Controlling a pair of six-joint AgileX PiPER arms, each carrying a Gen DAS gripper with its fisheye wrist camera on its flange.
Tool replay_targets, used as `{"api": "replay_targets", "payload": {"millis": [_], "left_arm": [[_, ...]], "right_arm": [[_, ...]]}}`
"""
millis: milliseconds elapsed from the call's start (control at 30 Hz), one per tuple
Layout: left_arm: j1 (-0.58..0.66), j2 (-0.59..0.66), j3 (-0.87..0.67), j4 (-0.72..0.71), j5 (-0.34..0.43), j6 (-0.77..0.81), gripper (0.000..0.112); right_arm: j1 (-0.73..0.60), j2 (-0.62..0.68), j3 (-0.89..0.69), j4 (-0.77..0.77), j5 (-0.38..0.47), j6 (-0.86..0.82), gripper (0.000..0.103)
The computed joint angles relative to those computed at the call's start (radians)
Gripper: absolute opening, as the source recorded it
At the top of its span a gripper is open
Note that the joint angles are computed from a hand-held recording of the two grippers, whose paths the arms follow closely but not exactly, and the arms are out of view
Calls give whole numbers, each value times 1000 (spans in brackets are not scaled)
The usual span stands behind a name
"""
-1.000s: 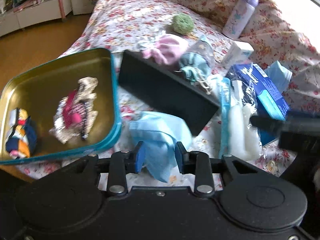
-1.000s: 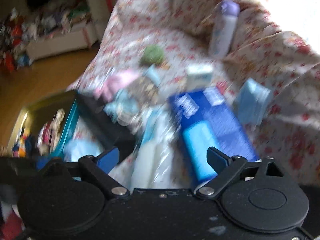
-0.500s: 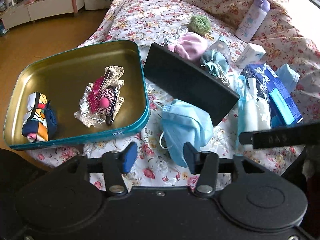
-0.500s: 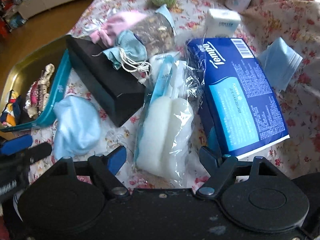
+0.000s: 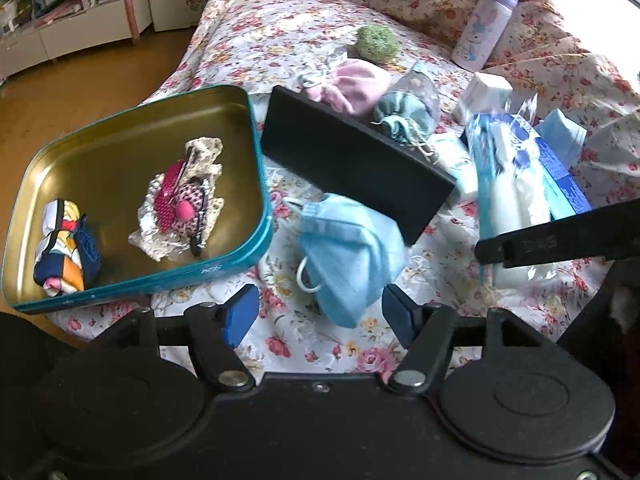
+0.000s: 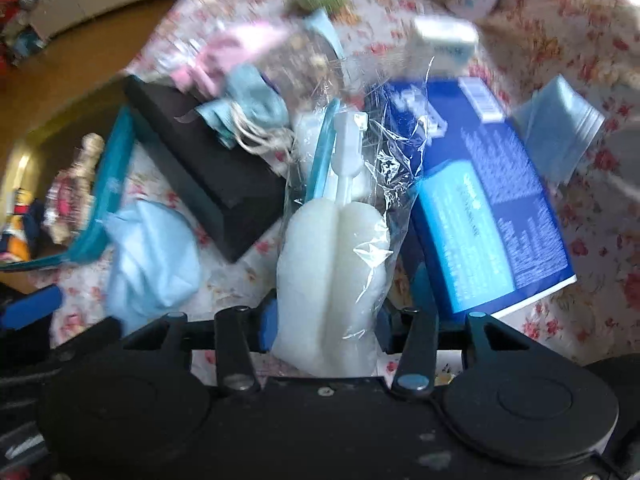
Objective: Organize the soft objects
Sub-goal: 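Carry the mask over the tray with left gripper while right gripper lifts the sponge bag toward it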
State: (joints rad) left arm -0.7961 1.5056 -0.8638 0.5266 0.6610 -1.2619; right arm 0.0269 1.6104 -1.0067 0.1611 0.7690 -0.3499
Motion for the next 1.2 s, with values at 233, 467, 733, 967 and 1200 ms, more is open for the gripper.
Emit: {"api": "replay_targets", "payload": {"millis": [233,467,733,967,1200], "left_arm": [[-20,65,-58,33,-12,22,71],[1,184,-154,5,-22,64,71],[43,255,-205,-40,-38,96,64],[55,237,-175,-67,-59,121,39],[50,134,-137,-50,-42,85,39]], "right_arm": [[-158,-112,63,201,-53,-296,47],[-240,-66,30,415,-22,-476,48],[-263,-39,59,507,-40,-573,48],[-297,28,3,524,31,-536,47],[-298,14,21,531,10,-550,48]]}}
